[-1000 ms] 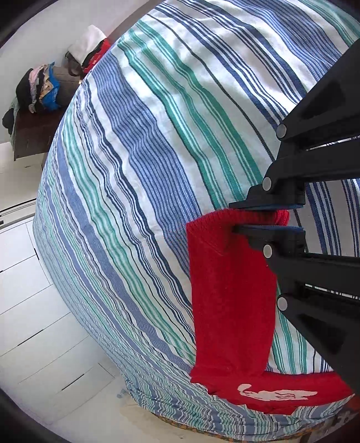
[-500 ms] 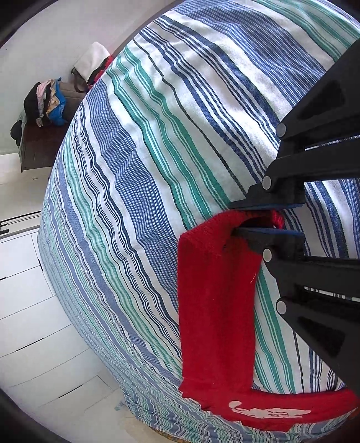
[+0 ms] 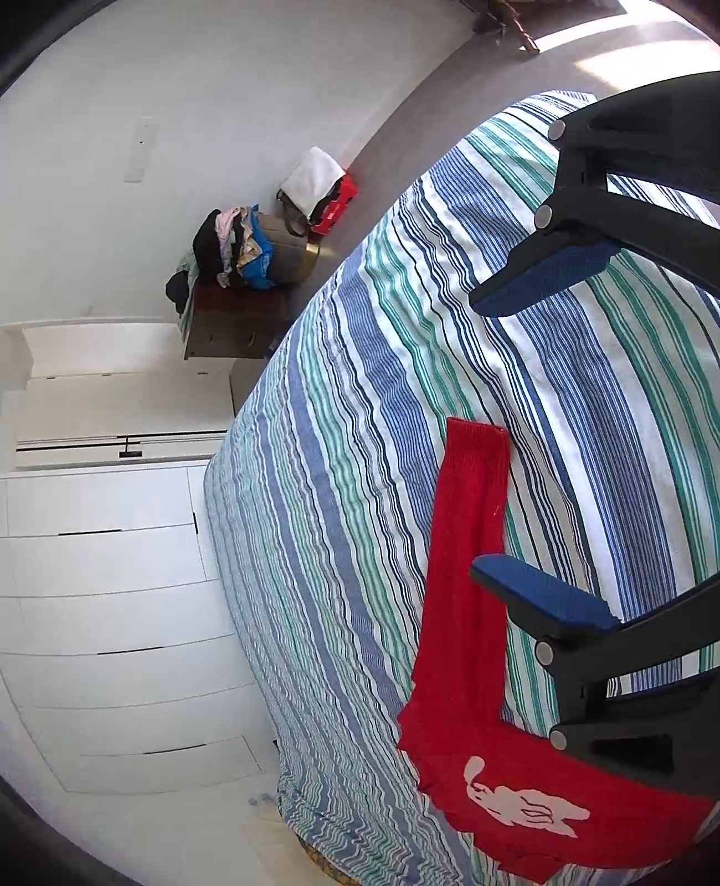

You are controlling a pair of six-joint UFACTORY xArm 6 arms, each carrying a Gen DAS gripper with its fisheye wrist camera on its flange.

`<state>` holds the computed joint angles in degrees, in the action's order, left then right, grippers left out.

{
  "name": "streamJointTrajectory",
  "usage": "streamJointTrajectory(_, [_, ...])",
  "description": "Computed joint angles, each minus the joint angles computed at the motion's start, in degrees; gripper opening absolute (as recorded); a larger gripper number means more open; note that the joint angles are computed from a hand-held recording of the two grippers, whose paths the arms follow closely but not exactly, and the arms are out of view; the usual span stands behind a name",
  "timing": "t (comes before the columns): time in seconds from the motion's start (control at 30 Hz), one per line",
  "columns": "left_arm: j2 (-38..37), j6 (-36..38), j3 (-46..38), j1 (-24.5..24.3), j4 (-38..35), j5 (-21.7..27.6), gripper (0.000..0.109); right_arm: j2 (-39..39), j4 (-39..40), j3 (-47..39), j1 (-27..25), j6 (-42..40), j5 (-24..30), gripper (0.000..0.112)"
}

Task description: Fold small clothes

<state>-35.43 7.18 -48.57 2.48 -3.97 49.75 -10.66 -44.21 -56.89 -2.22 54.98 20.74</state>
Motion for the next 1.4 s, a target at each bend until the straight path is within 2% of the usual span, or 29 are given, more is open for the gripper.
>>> streamJointTrajectory(0.1, [-0.7, 1.5, 0.6, 0.6, -1.6, -0.4, 0.102, -6.1, -7.7, 4.0, 7.4, 5.0, 1.7, 0.096])
streamJointTrajectory(0.23, [-1.6, 3.0, 1.5, 1.8, -3.5, -0.5, 0.102, -9.2, -12.1, 7.0, 18.1, 8.3, 4.3, 0.096])
streamJointTrajectory(0.37, [-2.2, 3.1, 2.1, 3.0, -3.8, -0.2, 0.102, -7.7, -10.0, 8.4, 25.2, 11.1, 2.5, 0.096])
streamJointTrajectory(0.5, [-3.3, 3.0, 3.0, 4.4, -4.3, -0.2, 0.102, -5.5, -8.0, 9.5, 28.8, 10.3, 0.8, 0.096])
streamJointTrajectory(0.67, [-3.4, 2.6, 3.5, 4.8, -4.7, -0.1, 0.102, -4.8, -11.0, 9.3, 28.8, 11.6, -0.4, 0.096])
streamJointTrajectory(0.83, [-3.9, 2.5, 3.6, 3.8, -4.5, 0.3, 0.102, -5.0, -9.3, 10.0, 28.7, 10.7, 0.2, 0.096])
streamJointTrajectory(1.4, [-4.1, 3.0, 3.4, 1.6, -1.8, -0.1, 0.102, -3.9, -11.7, 9.4, 30.0, 10.0, 0.1, 0.096])
